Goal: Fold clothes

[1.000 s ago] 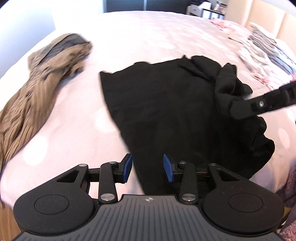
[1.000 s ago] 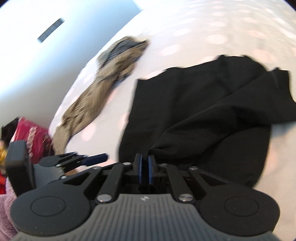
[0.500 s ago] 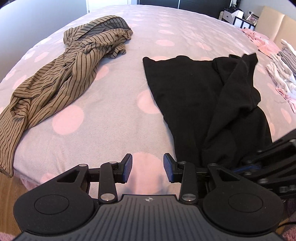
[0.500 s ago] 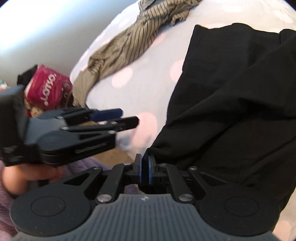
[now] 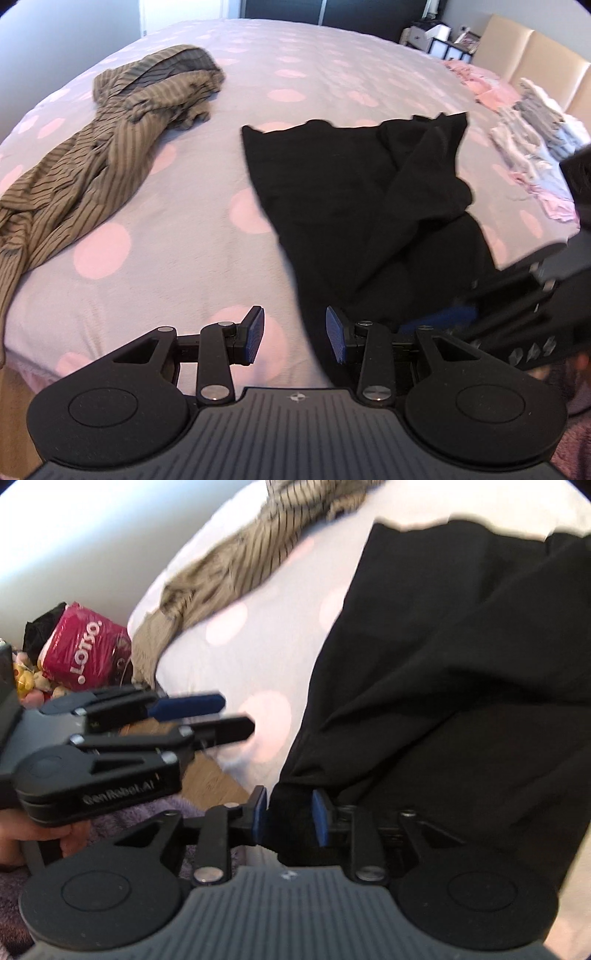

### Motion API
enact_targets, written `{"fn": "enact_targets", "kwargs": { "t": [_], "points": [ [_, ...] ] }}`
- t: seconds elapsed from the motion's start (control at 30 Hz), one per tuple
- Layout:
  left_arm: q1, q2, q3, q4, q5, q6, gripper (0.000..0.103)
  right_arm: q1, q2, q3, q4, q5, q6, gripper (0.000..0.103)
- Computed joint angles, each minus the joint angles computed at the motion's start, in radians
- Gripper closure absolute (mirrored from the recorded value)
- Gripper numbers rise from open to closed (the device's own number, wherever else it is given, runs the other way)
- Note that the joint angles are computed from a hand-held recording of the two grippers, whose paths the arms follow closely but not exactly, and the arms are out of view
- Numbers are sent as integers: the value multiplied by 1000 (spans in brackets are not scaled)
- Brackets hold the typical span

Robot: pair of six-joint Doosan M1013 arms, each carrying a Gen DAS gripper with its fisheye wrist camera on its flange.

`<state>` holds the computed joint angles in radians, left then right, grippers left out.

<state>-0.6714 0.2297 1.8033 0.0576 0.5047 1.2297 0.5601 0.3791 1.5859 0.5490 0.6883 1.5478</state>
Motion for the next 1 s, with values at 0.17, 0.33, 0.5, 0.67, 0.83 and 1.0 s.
{"fn": "enact_targets", "kwargs": {
  "t": [0.17,0.33,0.5,0.67,0.83,1.0],
  "points": [
    [-7,10,-14,-156,9,211,68,5,-60,42,-209,-53,136,74],
    [-31,34,-40,-178,65,325,70,16,-106,101,-400,-41,277,91],
    [-46,57,-62,-161,124,342,71,-6,-138,167,-401,-60,303,91],
    [-53,98,-94,-127,219,335,71,-22,-119,193,-341,-93,239,95],
    [-52,113,-106,-130,259,340,71,-18,-107,197,-333,-98,203,94],
    [-52,89,-93,-149,234,321,71,-19,-151,225,-357,-138,239,86]
  ]
}}
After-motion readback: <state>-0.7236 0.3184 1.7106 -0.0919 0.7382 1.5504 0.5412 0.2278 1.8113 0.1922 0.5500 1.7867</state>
